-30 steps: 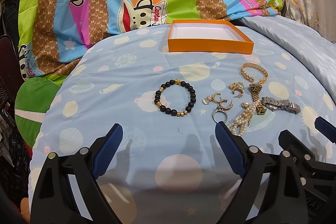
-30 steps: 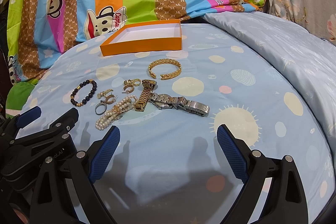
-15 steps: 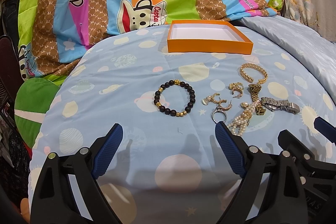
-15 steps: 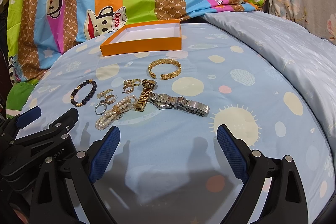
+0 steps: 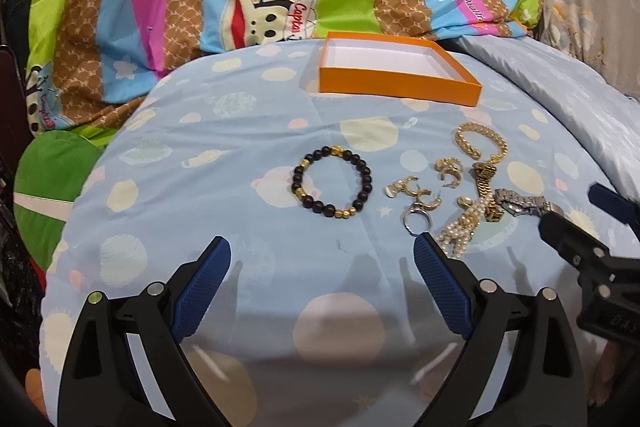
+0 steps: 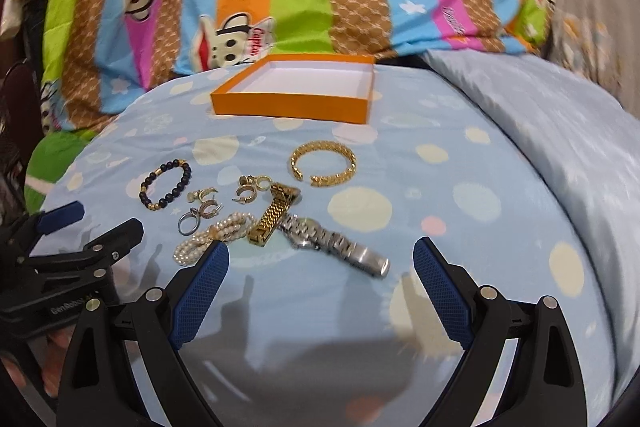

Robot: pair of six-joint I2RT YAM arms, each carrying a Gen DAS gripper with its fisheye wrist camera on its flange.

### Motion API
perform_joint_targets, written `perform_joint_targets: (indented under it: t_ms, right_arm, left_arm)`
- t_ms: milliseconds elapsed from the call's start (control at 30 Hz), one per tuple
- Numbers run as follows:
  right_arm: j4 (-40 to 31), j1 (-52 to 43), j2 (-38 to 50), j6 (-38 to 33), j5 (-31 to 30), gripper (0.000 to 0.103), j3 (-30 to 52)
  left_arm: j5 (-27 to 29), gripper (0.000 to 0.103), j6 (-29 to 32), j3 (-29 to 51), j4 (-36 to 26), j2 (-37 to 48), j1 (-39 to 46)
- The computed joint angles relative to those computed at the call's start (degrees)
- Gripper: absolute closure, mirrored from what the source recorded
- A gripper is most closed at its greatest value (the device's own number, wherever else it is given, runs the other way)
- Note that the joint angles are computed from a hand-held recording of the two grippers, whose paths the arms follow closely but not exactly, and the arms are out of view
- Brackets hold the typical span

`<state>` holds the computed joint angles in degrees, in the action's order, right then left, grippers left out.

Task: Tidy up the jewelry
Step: 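Close the right gripper on the silver watch, then grasp the pearl necklace with the left gripper while the right gripper holds the silver watch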

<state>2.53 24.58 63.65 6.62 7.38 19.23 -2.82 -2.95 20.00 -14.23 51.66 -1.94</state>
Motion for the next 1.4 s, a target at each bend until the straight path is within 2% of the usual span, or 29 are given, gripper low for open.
perform_joint_targets:
  t_ms: [67, 200, 300, 367, 433, 467, 533, 600, 733, 867, 933, 967, 1067, 1100, 1167, 1300, 1367, 1400]
  right_arm:
    - [1.1, -1.7, 3.7, -5.7, -2.1, 0.012, 1.6]
    - [1.5, -4.3, 10.4, -12.0, -6.1, 0.013, 5.0]
    - [0.2, -7.3, 15.1, -13.7, -11.1, 0.022, 8.0]
    - [-1.2, -9.0, 17.6, -13.9, -14.0, 0.037, 9.7]
    - [-1.6, -10.0, 17.9, -14.1, -16.1, 0.039, 10.0]
    - [-1.7, -10.1, 17.7, -14.4, -16.6, 0.046, 9.8]
    - [-1.8, -9.7, 17.0, -14.6, -16.5, 0.057, 9.4]
    - [-2.6, -9.4, 16.3, -14.5, -16.5, 0.073, 9.2]
    - [-4.0, -9.7, 13.8, -11.3, -15.9, 0.087, 8.2]
    - [-5.9, -12.6, 10.3, -7.2, -18.1, 0.09, 6.6]
    - [-5.6, -13.2, 9.4, -6.2, -18.3, 0.09, 5.6]
    - [-5.4, -13.5, 8.8, -5.5, -18.6, 0.09, 5.0]
    - [-4.5, -14.6, 8.5, -4.2, -19.5, 0.09, 4.0]
    - [-4.1, -14.7, 8.5, -3.9, -19.7, 0.09, 3.7]
    - [-3.0, -14.9, 8.7, -3.1, -20.0, 0.09, 3.2]
    - [-1.9, -14.4, 9.3, -1.9, -19.4, 0.09, 3.1]
    - [-1.9, -14.6, 9.4, -1.7, -19.7, 0.09, 3.2]
    - [-1.7, -14.7, 9.4, -1.6, -19.7, 0.09, 3.1]
  left_arm:
    - [1.5, 0.013, 0.6, 0.0, 0.2, 0.4, 0.7]
    - [3.6, 0.012, 1.2, 0.1, 0.6, 1.9, 1.4]
    - [6.6, 0.012, 2.2, 0.3, 0.7, 2.9, 2.7]
    - [8.8, 0.012, 3.1, 0.3, 0.7, 3.2, 3.2]
    - [11.3, 0.012, 4.0, 0.4, 0.4, 3.3, 3.7]
    - [13.3, 0.012, 4.9, 0.5, 0.2, 3.4, 4.3]
    - [14.8, 0.012, 5.4, 0.6, 0.2, 3.4, 4.2]
    - [15.6, 0.012, 6.1, 0.9, 0.1, 3.3, 3.4]
    - [15.8, 0.012, 9.2, 2.7, -0.1, 5.6, -0.4]
    - [16.6, 0.012, 11.4, 5.8, 0.9, 11.2, -3.0]
    - [15.4, 0.013, 11.4, 7.1, 3.4, 15.1, -4.7]
    - [15.1, 0.015, 11.2, 7.6, 3.8, 16.2, -5.1]
    - [16.6, 0.035, 11.3, 9.6, 3.6, 20.5, -5.4]
    - [16.1, 0.037, 11.2, 9.7, 4.1, 21.4, -5.8]
    - [16.0, 0.04, 11.2, 9.1, 4.7, 20.9, -6.1]
    - [16.8, 0.063, 11.2, 8.8, 5.1, 20.6, -5.8]
    - [18.2, 0.072, 11.5, 8.7, 5.1, 20.3, -5.2]
    - [18.8, 0.074, 11.6, 8.6, 5.1, 20.1, -5.0]
